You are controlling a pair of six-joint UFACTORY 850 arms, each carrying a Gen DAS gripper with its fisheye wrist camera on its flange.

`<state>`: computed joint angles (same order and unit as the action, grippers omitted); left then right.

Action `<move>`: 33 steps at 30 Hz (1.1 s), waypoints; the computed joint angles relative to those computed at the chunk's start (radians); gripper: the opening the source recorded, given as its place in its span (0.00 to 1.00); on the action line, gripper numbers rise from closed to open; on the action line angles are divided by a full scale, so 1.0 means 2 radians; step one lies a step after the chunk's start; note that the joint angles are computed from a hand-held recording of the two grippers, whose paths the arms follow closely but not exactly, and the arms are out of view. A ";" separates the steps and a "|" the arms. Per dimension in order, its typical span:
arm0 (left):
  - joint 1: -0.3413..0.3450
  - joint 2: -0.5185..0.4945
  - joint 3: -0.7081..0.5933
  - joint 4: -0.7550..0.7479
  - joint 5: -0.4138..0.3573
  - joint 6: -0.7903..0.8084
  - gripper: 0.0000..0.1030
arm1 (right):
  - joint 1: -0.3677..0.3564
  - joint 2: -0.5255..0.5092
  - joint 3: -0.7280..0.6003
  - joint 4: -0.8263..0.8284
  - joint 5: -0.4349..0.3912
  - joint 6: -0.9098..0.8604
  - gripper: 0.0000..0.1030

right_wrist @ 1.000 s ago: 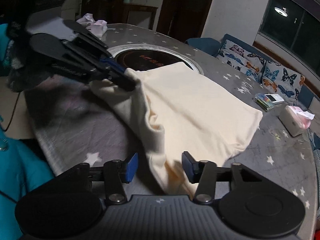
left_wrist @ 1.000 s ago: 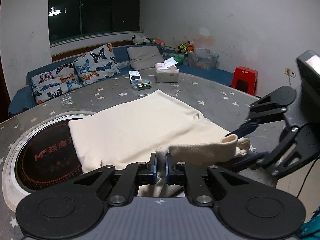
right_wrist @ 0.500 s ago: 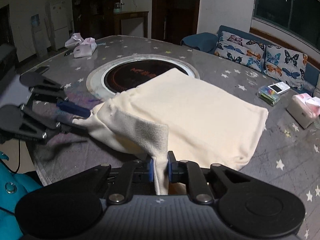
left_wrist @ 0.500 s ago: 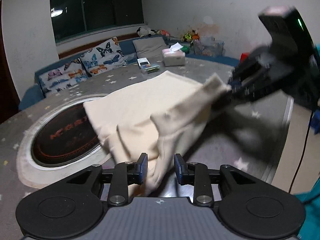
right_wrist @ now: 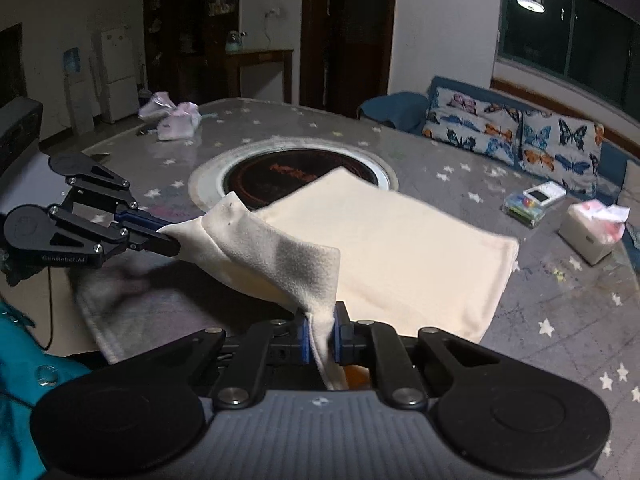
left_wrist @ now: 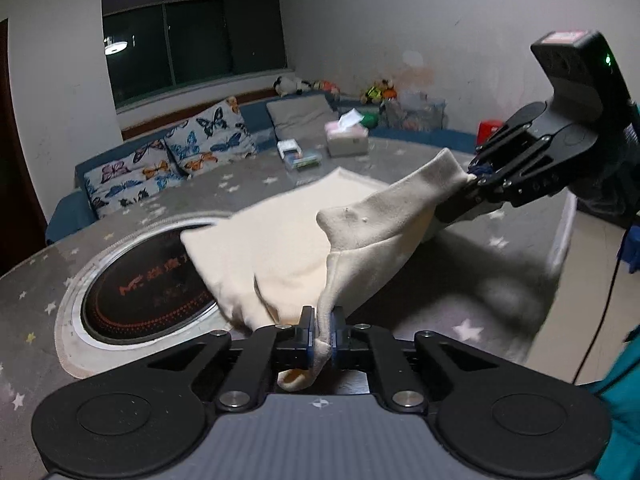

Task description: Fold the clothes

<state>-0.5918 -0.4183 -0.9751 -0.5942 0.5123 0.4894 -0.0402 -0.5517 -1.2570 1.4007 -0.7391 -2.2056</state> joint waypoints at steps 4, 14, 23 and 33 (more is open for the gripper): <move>-0.012 0.036 0.027 0.005 -0.002 -0.011 0.08 | -0.012 0.036 0.033 -0.006 -0.017 -0.011 0.09; 0.005 0.026 -0.011 0.004 0.010 -0.001 0.08 | -0.006 0.043 0.009 0.007 -0.012 -0.003 0.09; 0.060 -0.074 -0.148 0.003 -0.037 0.014 0.08 | 0.023 -0.064 -0.145 -0.046 0.027 0.107 0.09; 0.089 -0.201 -0.300 -0.216 -0.124 0.184 0.12 | 0.054 -0.203 -0.305 -0.185 0.088 0.318 0.17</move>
<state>-0.4134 -0.8211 -1.5750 -1.0256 0.2646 0.8575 0.0676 -0.9570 -1.8673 1.0306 -0.5639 -1.5701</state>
